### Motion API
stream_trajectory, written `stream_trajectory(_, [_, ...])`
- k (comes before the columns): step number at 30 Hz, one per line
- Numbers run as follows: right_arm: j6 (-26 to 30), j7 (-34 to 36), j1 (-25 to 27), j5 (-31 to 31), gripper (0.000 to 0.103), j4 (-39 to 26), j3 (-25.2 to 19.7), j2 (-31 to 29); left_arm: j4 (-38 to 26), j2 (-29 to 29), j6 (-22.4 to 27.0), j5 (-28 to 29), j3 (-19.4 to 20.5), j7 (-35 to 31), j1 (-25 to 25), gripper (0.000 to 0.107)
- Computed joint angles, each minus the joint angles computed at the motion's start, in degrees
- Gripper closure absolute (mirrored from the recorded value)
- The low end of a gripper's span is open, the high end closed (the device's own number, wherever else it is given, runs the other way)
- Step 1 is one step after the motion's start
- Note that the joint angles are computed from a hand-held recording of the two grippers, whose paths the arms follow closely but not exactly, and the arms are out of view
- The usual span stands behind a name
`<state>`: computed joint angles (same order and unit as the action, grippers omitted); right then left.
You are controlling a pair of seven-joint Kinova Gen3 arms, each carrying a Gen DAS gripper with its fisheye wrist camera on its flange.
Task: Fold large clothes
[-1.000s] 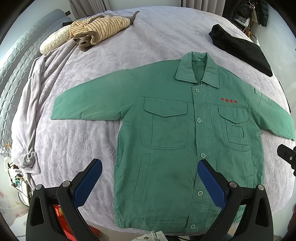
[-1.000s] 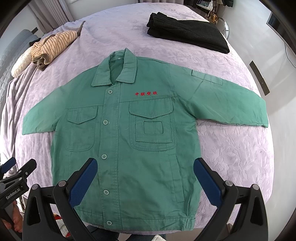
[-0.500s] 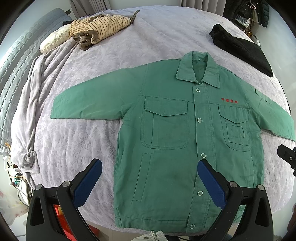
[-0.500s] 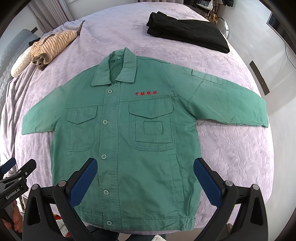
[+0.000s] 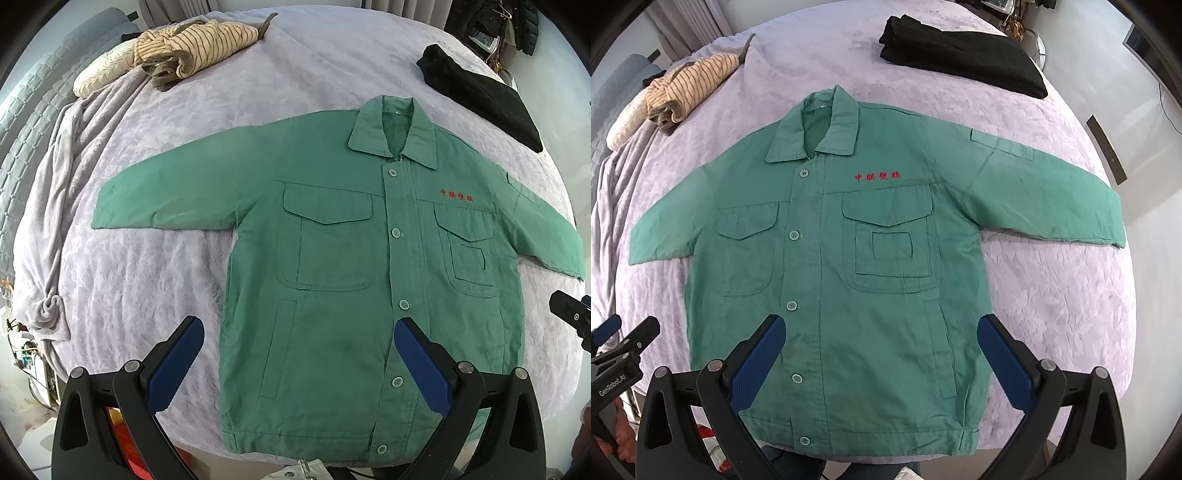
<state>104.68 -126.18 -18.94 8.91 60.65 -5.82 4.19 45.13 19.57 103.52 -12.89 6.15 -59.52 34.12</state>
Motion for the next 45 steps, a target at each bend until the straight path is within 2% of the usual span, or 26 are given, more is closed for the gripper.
stream_trajectory(4, [-1.0,0.1,0.7,-1.1,0.000,0.3,0.4,0.0,2.2,-1.0,-2.0,2.1,0.2,-0.5,-1.6,0.004])
stream_trajectory(7, [-3.5,0.4,1.7,-3.5,0.000,1.6,0.8,-0.6,5.3,-2.4,-5.4,5.7,0.5,-1.2,-4.4,0.004])
stream_trajectory(12, [-5.1,1.2,2.3,-7.2,0.000,2.7,0.5,0.7,15.1,-6.6,-14.9,15.2,0.3,-2.1,-13.7,0.004])
stream_trajectory(15, [-6.6,0.5,1.5,-9.0,0.000,3.7,0.0,2.2,20.2,-8.4,-19.6,17.0,-0.8,-3.9,-17.8,0.004])
stream_trajectory(20, [-13.0,1.4,-0.9,-11.0,0.000,6.0,-1.3,4.5,28.9,-9.5,-28.1,20.1,-3.7,-8.1,-26.5,0.004])
stream_trajectory(23, [-18.4,2.9,-2.7,-11.5,0.000,7.3,-2.0,6.4,33.2,-8.7,-33.6,21.1,-5.6,-10.3,-30.5,0.004])
stream_trajectory(29, [-24.3,4.8,-5.1,-13.8,0.000,7.4,-2.3,11.9,38.6,-3.2,-44.0,26.1,-6.8,-13.9,-39.8,0.004])
stream_trajectory(32, [-27.1,6.1,-5.9,-14.7,0.000,8.4,-2.4,14.1,39.1,0.5,-49.3,26.3,-7.2,-14.3,-41.9,0.004])
stream_trajectory(37, [-31.5,7.0,-6.0,-17.0,0.000,11.4,-2.3,15.8,38.3,3.8,-55.3,26.0,-7.3,-13.2,-43.6,0.004])
stream_trajectory(38, [-32.3,6.8,-6.0,-17.2,0.000,12.1,-2.3,15.7,37.9,4.0,-55.9,24.8,-7.7,-12.4,-43.0,0.010])
stream_trajectory(39, [-33.1,6.5,-6.1,-17.5,0.000,12.7,-2.3,15.6,36.8,4.5,-55.6,22.9,-9.2,-11.1,-41.3,0.037])
stream_trajectory(40, [-33.6,6.3,-6.1,-17.6,0.000,13.2,-2.2,15.5,35.3,5.4,-54.7,21.6,-9.8,-10.7,-40.7,0.056])
stream_trajectory(41, [-34.0,6.0,-6.1,-17.8,0.000,13.7,-2.2,15.2,33.9,5.8,-53.8,21.3,-9.4,-11.2,-41.2,0.093])
stream_trajectory(42, [-34.5,5.9,-6.0,-18.0,0.000,14.4,-2.2,14.8,33.4,5.9,-53.8,21.9,-8.0,-12.1,-42.8,0.103])
stream_trajectory(43, [-35.0,5.9,-5.8,-18.3,0.000,15.2,-2.2,14.3,33.7,5.5,-54.5,23.4,-6.1,-13.3,-44.6,0.103])
stream_trajectory(45, [-36.0,5.6,-5.7,-18.1,0.000,16.4,-2.1,13.4,34.4,3.5,-55.9,23.8,-5.1,-16.0,-45.2,0.103])
